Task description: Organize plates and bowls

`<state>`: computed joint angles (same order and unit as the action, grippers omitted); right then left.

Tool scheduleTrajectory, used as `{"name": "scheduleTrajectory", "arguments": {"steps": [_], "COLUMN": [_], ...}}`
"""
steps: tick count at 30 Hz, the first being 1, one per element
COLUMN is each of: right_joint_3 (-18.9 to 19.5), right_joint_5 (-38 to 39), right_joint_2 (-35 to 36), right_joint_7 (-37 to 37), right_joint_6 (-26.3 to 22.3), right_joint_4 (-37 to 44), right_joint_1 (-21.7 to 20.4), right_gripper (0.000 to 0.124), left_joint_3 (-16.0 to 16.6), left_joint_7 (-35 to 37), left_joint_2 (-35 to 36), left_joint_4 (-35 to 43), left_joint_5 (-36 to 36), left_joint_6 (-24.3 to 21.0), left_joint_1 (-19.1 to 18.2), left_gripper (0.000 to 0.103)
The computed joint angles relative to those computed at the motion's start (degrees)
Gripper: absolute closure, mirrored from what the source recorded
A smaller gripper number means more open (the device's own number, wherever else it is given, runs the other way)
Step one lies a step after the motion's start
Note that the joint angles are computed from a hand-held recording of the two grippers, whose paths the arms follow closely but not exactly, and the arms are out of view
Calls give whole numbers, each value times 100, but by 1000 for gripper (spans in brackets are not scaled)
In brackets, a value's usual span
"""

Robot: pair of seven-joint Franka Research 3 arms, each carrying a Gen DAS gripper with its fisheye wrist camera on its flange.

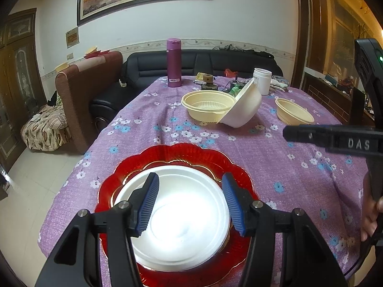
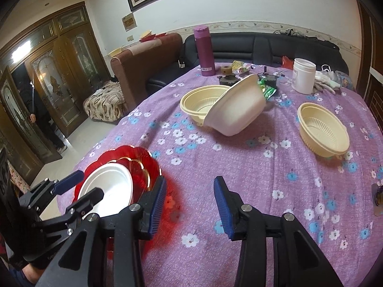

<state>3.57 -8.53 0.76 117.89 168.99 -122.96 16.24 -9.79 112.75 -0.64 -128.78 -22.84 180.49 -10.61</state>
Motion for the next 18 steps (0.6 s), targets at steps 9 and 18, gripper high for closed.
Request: {"name": "scheduleTrajectory", "arguments": {"steps": [9, 18], "right_joint_3": [-73, -211], "right_joint_5": [55, 218], "right_joint_2": [108, 350], "right_joint_7": [-19, -64], "right_joint_6": [-173, -548], "right_joint_4": [291, 810], "right_joint_1": [-59, -85], "right_gripper": [76, 76], "left_joint_3": [-106, -229], "left_joint_7": [586, 1249], "left_joint_2": [87, 207], "left_joint_4": [151, 412], "left_joint_5": [-615, -1370], "left_joint_6": [-77, -455], "left_joint_1": [63, 213], "left_gripper": [49, 48]}}
